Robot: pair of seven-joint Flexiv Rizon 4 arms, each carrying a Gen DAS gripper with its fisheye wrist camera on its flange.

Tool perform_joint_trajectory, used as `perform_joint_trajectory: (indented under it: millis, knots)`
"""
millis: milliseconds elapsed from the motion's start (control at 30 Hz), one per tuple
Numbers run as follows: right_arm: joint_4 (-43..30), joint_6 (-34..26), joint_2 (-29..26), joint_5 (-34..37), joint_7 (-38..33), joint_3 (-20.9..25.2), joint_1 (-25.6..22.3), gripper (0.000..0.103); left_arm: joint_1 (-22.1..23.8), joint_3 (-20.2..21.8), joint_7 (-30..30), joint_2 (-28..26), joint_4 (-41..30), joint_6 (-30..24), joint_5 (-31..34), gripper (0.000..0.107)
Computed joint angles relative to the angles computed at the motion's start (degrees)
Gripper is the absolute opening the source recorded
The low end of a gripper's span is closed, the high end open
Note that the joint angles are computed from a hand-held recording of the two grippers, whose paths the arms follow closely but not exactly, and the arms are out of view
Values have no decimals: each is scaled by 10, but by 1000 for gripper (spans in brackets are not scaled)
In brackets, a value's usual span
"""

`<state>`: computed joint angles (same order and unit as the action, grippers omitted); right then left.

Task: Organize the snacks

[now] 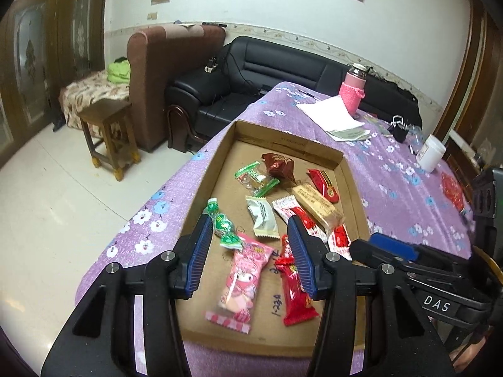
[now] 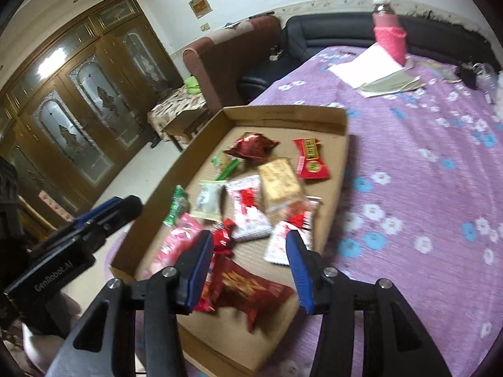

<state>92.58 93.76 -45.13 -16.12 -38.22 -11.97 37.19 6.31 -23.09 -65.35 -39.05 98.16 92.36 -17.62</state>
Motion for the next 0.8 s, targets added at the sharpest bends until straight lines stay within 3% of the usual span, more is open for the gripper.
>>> perform_joint_trajectory:
  millis: [233, 300, 533, 800]
  knots:
    - [105, 39, 2, 47, 30, -232, 184, 68, -66, 67, -21, 23, 19, 20, 24, 51]
    - [127, 42, -1, 70, 27, -269, 216, 69, -89, 91, -32, 27, 19, 20, 29, 64]
    - [175, 68, 2, 145, 6, -303, 256, 70, -151, 150, -60, 36, 23, 31, 51, 67]
    - [212, 74, -31, 207, -20, -388, 342, 79, -203, 195, -74, 38, 22, 18, 74, 67]
